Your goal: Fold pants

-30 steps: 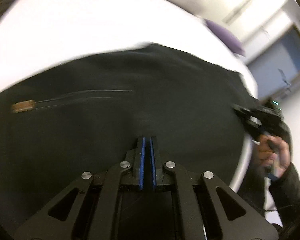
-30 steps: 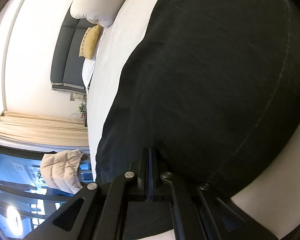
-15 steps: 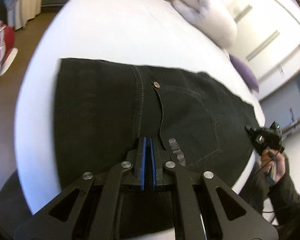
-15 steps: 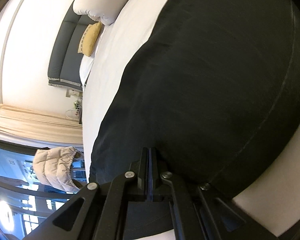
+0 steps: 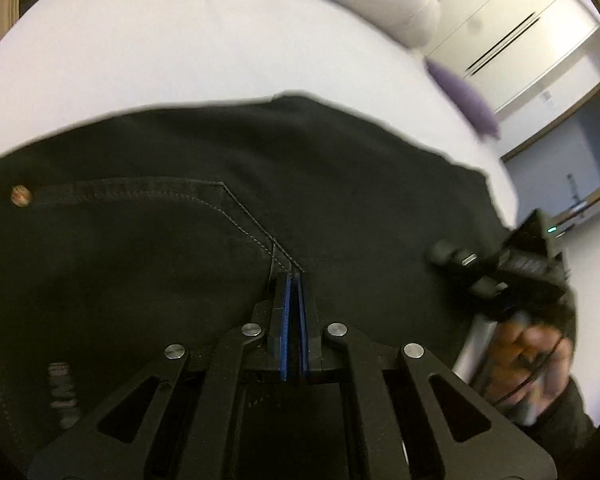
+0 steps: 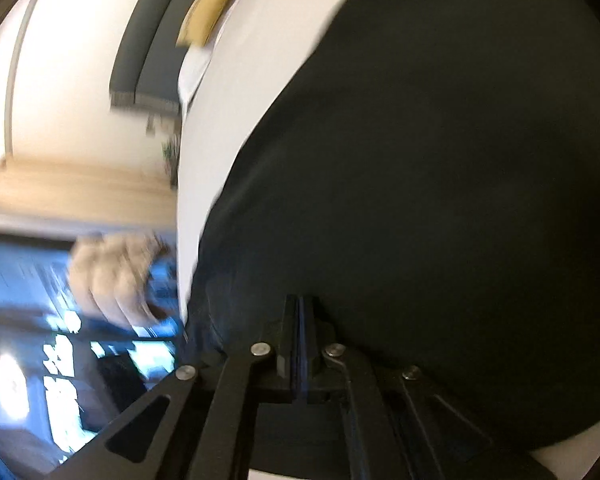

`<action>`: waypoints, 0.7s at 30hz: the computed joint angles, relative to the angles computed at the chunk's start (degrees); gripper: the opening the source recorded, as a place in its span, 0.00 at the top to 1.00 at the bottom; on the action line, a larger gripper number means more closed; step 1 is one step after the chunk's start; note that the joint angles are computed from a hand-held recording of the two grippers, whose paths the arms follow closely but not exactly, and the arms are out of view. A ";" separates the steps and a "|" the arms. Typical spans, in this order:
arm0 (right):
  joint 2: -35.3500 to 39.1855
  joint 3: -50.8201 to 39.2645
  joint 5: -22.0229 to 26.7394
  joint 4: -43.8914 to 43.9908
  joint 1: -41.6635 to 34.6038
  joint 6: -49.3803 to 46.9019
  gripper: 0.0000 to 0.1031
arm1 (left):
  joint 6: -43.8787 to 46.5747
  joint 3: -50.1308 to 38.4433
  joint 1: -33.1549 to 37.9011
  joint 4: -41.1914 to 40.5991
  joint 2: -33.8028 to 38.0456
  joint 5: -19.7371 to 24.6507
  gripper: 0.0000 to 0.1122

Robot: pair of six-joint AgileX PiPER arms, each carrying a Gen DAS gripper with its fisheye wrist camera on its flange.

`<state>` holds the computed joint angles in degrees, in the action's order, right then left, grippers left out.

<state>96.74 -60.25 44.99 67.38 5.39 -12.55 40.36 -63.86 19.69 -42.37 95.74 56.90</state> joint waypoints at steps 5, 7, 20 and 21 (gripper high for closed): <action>1.36 -4.09 0.30 -6.92 -13.03 0.01 1.00 | 4.48 0.36 5.69 -3.60 2.83 3.42 1.00; 3.52 -8.04 0.71 -10.34 -17.75 1.74 1.00 | 5.77 0.10 7.89 -3.16 3.12 4.97 1.00; -10.75 -12.25 -1.37 -24.45 -34.72 9.24 0.18 | 6.67 6.79 5.34 -4.81 0.12 -1.60 1.00; -12.53 -9.79 -0.75 -21.58 -36.22 6.95 0.18 | 5.97 6.78 2.48 -6.25 0.07 -1.92 1.00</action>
<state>84.20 -70.05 44.23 45.80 -30.84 -5.59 46.33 -57.09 22.17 -48.62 95.81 54.98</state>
